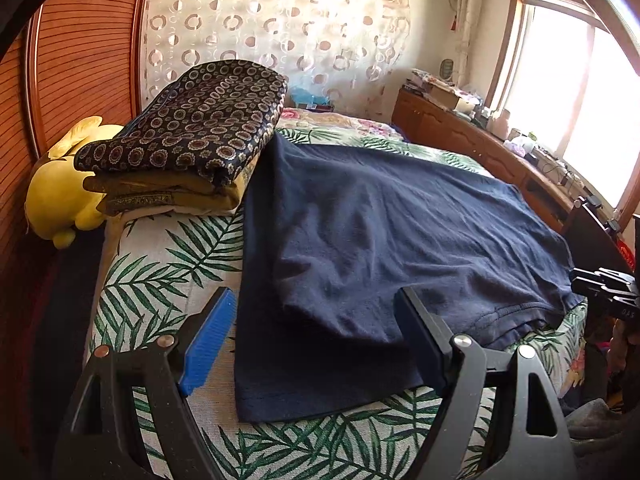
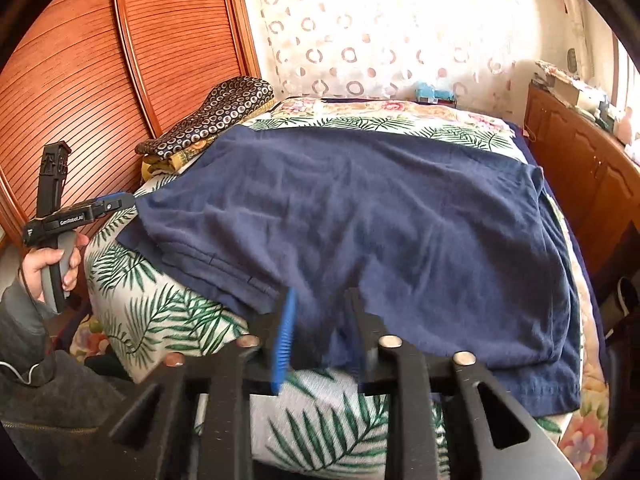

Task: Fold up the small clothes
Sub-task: 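Press and smooth the folded shirt with both open grippers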

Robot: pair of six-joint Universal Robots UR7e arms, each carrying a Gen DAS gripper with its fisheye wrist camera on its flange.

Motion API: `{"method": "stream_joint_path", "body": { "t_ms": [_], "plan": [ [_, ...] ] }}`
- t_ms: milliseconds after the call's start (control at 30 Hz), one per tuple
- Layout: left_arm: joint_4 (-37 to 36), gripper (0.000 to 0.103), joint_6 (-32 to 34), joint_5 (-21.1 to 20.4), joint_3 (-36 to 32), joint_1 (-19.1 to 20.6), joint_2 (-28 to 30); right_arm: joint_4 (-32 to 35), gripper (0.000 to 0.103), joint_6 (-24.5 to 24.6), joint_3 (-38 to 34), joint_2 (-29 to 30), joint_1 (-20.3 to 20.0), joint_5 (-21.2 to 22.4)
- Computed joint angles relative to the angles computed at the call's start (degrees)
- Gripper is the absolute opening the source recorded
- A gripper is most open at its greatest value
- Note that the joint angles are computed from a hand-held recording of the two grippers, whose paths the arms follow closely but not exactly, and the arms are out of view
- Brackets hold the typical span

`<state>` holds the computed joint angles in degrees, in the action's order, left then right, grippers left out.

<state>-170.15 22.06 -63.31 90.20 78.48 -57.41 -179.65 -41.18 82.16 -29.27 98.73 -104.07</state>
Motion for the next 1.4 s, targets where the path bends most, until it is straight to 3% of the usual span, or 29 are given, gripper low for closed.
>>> {"method": "stream_joint_path", "body": {
  "t_ms": [333, 700, 867, 933, 1000, 1167, 1400],
  "plan": [
    [1.6, 0.082, -1.0, 5.1, -1.2, 0.5, 1.3, 3.4, 0.028, -2.9, -10.8, 8.6, 1.9, -2.5],
    [2.2, 0.082, -1.6, 4.9, -0.7, 1.1, 1.0, 7.0, 0.029, -5.3, -20.0, 15.4, 2.8, -6.3],
    [2.3, 0.082, -2.6, 3.2, -0.5, 1.5, 0.6, 3.8, 0.048, -8.8, -19.8, 16.5, 3.0, -6.5],
    [1.5, 0.082, -2.9, 1.7, -0.2, 1.7, 0.2, 1.5, 0.063, -8.4, -19.5, 16.8, 2.9, -7.0],
    [1.0, 0.079, -3.7, -0.1, -0.1, 1.9, -0.1, 2.2, 0.067, -6.8, -19.3, 16.3, 2.5, -6.0],
    [1.5, 0.066, -5.5, -1.1, -1.4, 2.2, 0.4, 0.4, 0.071, -7.7, -18.4, 16.3, 2.7, -6.6],
    [3.9, 0.061, -7.7, -1.5, -3.6, 2.8, 2.0, 2.0, 0.072, -7.2, -18.5, 15.8, 2.6, -6.8]
  ]
}}
